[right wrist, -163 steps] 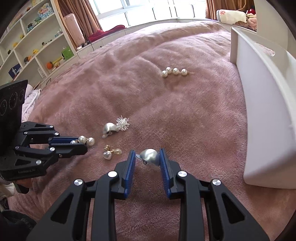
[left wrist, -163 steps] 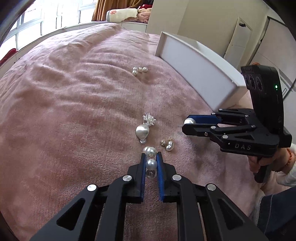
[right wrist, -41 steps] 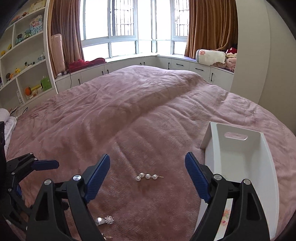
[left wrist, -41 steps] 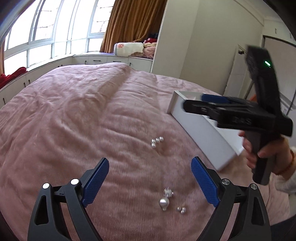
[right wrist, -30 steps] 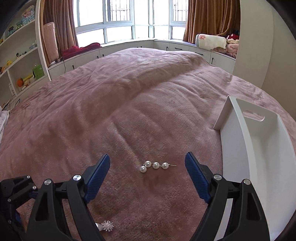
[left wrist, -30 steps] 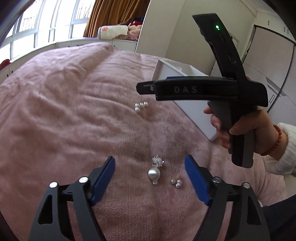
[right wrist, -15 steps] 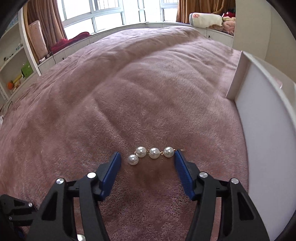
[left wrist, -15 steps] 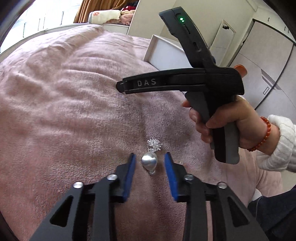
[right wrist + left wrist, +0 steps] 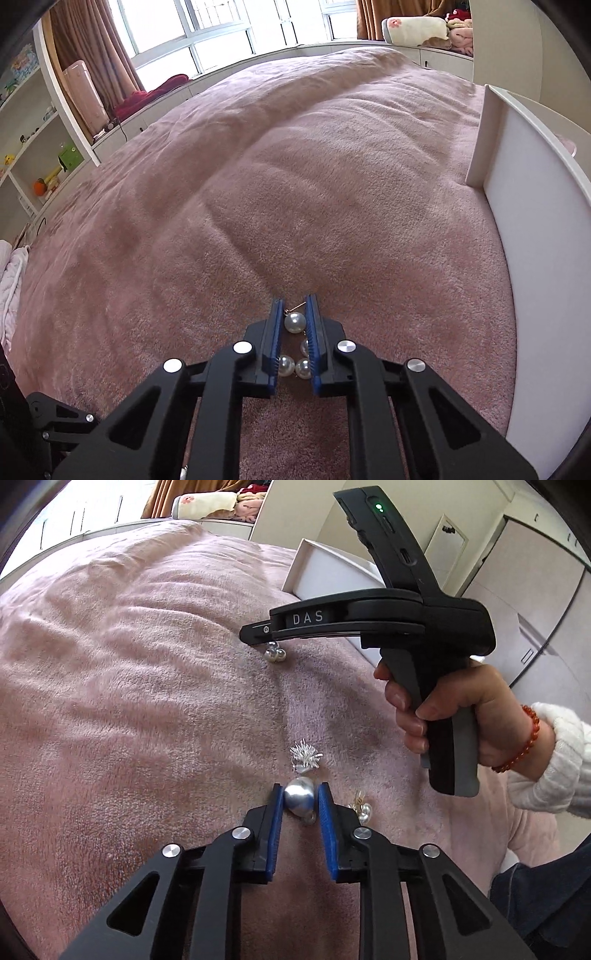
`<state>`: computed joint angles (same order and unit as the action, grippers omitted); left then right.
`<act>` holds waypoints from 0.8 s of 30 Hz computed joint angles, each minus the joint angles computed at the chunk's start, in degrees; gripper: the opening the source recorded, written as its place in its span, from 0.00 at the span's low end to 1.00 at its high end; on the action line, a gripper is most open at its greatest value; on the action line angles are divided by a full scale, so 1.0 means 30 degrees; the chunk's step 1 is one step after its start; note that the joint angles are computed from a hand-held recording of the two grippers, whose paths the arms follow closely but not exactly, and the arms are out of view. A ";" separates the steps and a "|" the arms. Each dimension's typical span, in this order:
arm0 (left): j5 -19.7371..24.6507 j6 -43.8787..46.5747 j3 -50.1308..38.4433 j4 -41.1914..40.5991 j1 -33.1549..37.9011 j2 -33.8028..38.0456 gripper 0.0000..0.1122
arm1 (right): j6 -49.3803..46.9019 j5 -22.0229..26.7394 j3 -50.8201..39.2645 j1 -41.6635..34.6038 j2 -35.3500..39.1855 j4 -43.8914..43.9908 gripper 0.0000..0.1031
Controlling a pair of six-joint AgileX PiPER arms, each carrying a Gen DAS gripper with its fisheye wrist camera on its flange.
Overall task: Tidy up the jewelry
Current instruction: 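Grasp the silver earring with left tool while right tool grasps the pearl strand, then lift both held pieces and carry them over the white tray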
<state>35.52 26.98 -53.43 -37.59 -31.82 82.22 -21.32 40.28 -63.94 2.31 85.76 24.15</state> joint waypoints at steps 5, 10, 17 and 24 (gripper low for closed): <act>-0.0155 -0.1492 -0.0132 0.1524 -0.0777 -0.0164 0.30 | 0.0557 0.0149 0.0489 0.0150 -0.0534 -0.1020 0.21; -0.0328 -0.2928 -0.0480 0.2200 -0.0896 0.0215 0.21 | -0.0464 0.0506 0.0846 -0.0230 -0.0733 -0.0356 0.18; -0.0421 -0.5607 -0.0866 0.4154 -0.1834 -0.0104 0.19 | -0.1842 0.1705 0.0858 -0.1036 -0.1282 0.1446 0.11; -0.0266 -0.6424 -0.0389 0.4367 -0.1465 -0.1359 0.19 | -0.2255 0.2750 0.0010 -0.1379 -0.2419 0.2184 0.11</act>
